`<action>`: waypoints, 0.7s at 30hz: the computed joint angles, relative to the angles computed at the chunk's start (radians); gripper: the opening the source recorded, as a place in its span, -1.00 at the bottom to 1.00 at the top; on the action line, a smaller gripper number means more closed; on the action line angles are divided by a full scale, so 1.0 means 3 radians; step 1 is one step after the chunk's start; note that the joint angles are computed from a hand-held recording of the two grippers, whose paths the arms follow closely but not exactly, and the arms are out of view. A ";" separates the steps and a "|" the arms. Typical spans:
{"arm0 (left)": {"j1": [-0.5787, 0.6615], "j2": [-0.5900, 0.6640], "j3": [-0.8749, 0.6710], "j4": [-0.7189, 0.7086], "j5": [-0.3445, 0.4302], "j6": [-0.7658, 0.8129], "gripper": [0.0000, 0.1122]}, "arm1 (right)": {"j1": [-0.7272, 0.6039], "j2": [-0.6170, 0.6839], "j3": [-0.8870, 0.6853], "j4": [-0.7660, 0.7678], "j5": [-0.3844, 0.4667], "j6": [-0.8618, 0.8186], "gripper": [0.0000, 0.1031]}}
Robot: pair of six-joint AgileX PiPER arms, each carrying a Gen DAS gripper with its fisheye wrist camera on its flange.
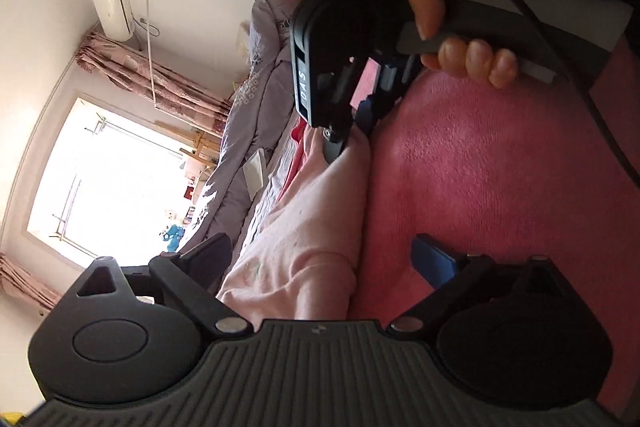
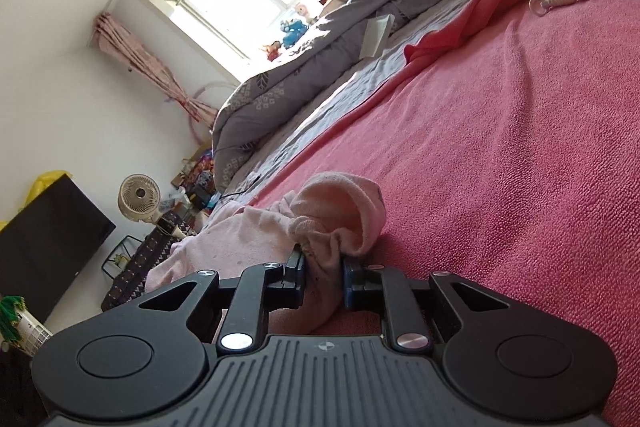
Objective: Fold clothes
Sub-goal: 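Grasp the garment cuff with the right gripper while the left gripper holds the garment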
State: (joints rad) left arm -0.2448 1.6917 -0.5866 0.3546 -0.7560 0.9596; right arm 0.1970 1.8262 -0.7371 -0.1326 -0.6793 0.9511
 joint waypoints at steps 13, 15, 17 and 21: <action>-0.0431 0.0424 -0.0492 -0.0776 0.0321 0.1218 -0.71 | 0.0005 0.0046 0.0069 0.0023 -0.0174 -0.0134 -0.70; -0.0384 0.0376 -0.0541 -0.0723 0.0482 0.1194 -0.69 | -0.0006 0.0050 0.0083 -0.0013 -0.0213 -0.0118 -0.68; -0.0335 0.0376 -0.0493 -0.0687 0.0410 0.1311 -0.69 | -0.0011 0.0048 0.0094 -0.0037 -0.0233 -0.0121 -0.66; -0.0202 0.0328 -0.0348 -0.0501 0.0270 0.1133 -0.69 | -0.0009 0.0040 0.0103 -0.0038 -0.0230 -0.0148 -0.65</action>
State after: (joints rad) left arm -0.3056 1.7899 -0.6908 0.2044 -0.6750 1.2994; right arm 0.1944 1.8382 -0.7063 -0.1440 -0.7484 0.9066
